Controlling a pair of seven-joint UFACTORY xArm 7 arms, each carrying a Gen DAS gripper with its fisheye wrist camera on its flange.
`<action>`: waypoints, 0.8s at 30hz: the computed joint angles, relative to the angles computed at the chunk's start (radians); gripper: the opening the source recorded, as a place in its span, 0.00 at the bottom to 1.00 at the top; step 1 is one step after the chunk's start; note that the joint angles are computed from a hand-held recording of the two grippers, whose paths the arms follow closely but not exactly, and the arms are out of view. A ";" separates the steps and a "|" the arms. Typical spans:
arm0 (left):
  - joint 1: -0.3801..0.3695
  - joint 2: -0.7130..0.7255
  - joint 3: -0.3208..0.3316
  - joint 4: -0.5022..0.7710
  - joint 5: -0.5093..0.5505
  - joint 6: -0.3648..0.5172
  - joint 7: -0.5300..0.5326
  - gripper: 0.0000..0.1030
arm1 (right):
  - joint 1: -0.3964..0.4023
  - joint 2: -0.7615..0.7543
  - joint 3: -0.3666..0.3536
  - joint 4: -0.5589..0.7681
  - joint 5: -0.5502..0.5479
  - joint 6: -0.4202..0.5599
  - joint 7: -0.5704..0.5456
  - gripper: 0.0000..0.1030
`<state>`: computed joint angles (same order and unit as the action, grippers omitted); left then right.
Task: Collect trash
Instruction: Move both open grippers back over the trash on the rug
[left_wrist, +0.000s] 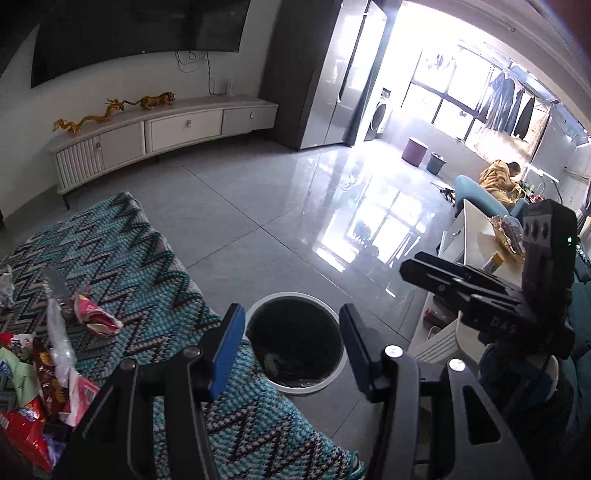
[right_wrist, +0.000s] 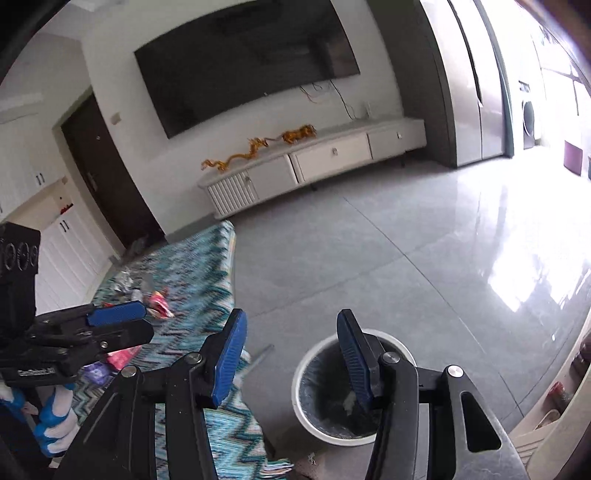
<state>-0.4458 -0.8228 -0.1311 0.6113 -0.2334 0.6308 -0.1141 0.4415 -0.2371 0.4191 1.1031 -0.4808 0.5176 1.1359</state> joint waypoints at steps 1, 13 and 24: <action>0.011 -0.042 0.011 -0.009 0.010 0.022 0.003 0.50 | -0.001 -0.001 0.009 0.013 -0.014 0.005 0.006 0.47; 0.292 -0.421 0.196 -0.067 0.142 0.275 0.086 0.50 | 0.108 0.175 0.072 0.363 -0.206 0.127 -0.001 0.48; 0.505 -0.483 0.321 -0.145 0.149 0.391 0.171 0.50 | 0.274 0.448 -0.012 0.627 -0.194 0.131 -0.127 0.48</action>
<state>0.0588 -1.3061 0.1897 0.4660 -0.0847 1.0223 0.0566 0.7156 0.2113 0.4074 1.7304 -0.6746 0.6484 1.0084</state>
